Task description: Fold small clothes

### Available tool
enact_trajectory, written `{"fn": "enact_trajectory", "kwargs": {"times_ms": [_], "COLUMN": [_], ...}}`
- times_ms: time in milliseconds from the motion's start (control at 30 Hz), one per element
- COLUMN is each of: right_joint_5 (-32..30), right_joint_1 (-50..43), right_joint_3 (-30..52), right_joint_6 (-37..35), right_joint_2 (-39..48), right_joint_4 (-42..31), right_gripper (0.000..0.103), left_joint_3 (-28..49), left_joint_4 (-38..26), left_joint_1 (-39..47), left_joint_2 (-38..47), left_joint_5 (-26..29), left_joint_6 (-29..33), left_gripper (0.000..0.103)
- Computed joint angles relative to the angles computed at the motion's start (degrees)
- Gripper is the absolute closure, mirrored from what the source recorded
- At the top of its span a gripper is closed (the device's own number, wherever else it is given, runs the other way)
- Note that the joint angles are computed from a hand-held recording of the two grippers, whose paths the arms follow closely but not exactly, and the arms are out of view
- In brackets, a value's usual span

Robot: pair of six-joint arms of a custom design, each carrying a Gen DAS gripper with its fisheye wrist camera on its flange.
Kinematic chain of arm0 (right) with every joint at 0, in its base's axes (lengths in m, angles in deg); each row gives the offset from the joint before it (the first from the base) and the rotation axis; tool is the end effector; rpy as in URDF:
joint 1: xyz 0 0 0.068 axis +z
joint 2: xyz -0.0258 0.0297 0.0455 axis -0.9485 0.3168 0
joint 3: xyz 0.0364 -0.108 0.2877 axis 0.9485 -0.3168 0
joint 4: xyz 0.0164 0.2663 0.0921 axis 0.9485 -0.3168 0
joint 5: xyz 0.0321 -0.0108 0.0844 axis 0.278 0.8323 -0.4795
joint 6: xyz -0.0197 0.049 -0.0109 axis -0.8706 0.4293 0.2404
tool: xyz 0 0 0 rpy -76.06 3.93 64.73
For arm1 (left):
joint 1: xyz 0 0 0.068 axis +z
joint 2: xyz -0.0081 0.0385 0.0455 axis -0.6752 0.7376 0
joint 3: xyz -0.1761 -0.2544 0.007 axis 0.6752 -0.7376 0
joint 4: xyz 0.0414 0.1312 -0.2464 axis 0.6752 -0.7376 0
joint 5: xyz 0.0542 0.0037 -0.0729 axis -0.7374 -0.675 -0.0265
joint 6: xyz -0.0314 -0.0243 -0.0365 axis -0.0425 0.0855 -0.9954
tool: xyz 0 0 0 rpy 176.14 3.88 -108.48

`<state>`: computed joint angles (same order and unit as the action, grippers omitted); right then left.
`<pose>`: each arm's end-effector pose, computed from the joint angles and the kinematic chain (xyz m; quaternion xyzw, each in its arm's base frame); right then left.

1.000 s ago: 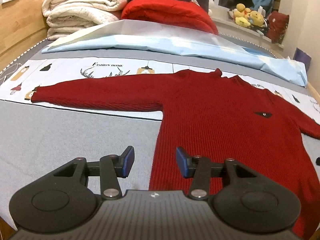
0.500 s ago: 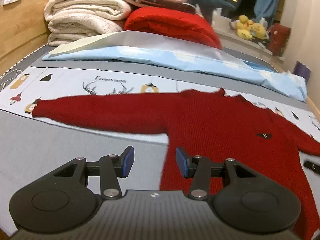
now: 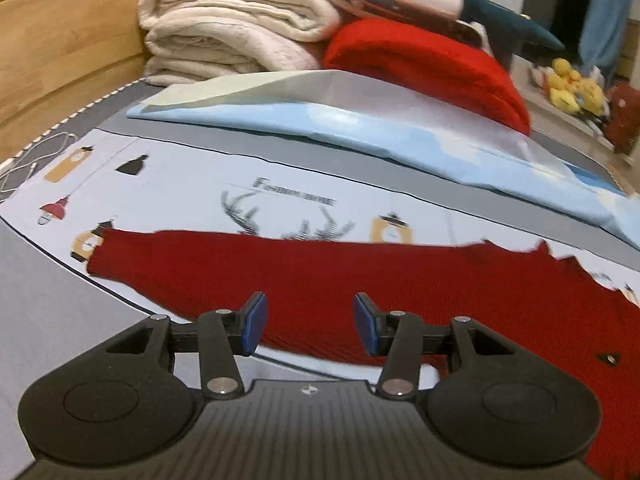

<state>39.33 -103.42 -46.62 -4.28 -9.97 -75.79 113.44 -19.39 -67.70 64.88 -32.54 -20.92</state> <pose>0.1868 -0.0922 0.2208 -0.0834 0.9015 0.0788 0.4174 0.2029 -0.0714 0.2280 -0.2796 0.8727 0.0945 0.3890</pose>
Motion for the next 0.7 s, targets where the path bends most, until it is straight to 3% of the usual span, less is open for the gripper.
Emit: {"fn": "enact_trajectory", "kwargs": {"times_ms": [100, 267, 367, 467, 700], "right_joint_5": [7.7, 9.1, 9.1, 13.5, 10.2], "right_joint_1": [10.2, 23.3, 26.4, 30.2, 32.0], "right_joint_3": [4.7, 8.9, 6.1, 6.9, 6.6], "right_joint_6": [9.7, 21.7, 22.8, 21.3, 20.1], "right_joint_2": [-1.2, 2.6, 5.1, 10.3, 15.1], "right_joint_4": [-1.2, 5.1, 9.7, 6.3, 9.8], "right_gripper": [0.058, 0.047, 0.047, 0.049, 0.056], "left_joint_3": [-2.8, -7.7, -9.8, -11.5, -13.4], "left_joint_4": [3.6, 9.0, 10.9, 14.0, 20.5], "left_joint_1": [5.9, 17.3, 22.6, 27.7, 35.0], "left_joint_2": [-1.4, -3.6, -4.4, -4.0, 0.3], "left_joint_5": [3.3, 12.3, 16.0, 20.1, 28.1], "left_joint_6": [1.7, 2.2, 2.4, 3.0, -3.8], "left_gripper": [0.051, 0.051, 0.05, 0.05, 0.05]}}
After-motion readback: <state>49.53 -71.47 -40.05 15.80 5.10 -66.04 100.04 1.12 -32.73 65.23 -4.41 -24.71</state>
